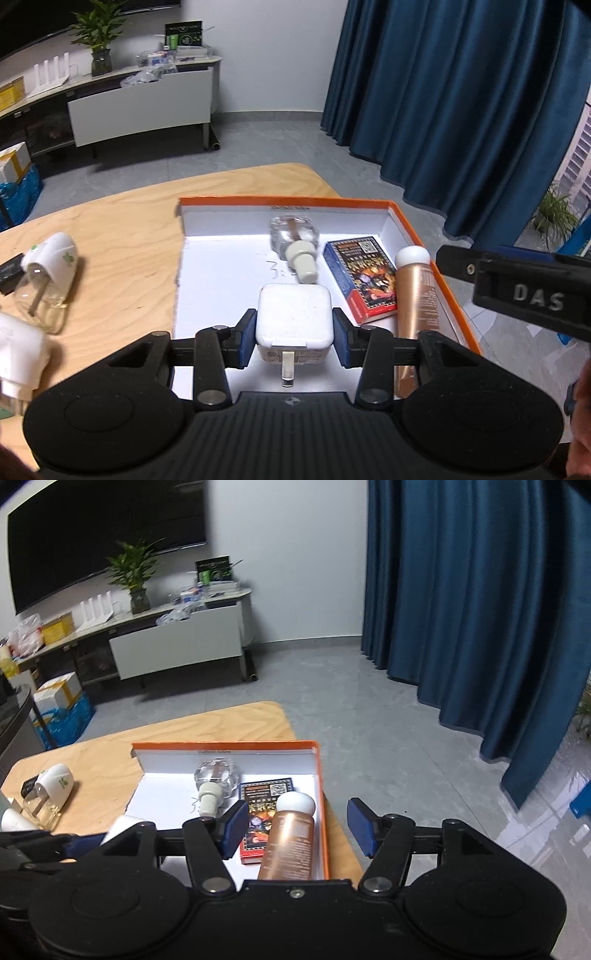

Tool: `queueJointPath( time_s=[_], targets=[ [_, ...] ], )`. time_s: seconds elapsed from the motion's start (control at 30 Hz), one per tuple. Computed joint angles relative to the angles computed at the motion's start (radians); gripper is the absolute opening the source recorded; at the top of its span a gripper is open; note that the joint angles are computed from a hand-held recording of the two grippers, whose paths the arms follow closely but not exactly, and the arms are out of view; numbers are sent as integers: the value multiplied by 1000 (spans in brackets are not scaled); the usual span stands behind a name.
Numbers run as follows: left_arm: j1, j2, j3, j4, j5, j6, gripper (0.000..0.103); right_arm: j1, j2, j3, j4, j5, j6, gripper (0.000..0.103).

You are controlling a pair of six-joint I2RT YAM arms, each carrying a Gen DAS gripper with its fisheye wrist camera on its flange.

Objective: Organize rigid objects
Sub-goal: 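Open both tools, releasing the charger and lotion bottle into the white box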

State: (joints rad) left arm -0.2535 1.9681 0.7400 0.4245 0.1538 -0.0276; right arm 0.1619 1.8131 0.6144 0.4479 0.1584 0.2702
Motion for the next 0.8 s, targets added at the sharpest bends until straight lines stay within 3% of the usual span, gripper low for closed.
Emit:
queueJointPath(
  time_s=[0.07,0.17,0.47,0.8],
  targets=[
    [-10,21,21,-11,-6,1,43,2,-10,-8,-1,10,10,72],
    [-17,20,38,-33,-7,-10,56,7,-27,-19,-5,21,15,73],
    [24,-119,-64,-14,-28,-9,74,56,-85,-43,-18,54,51,80],
    [191,-303,-221,-18,-25,35,82,192,-106,-27,-48,61,112,85]
  ],
)
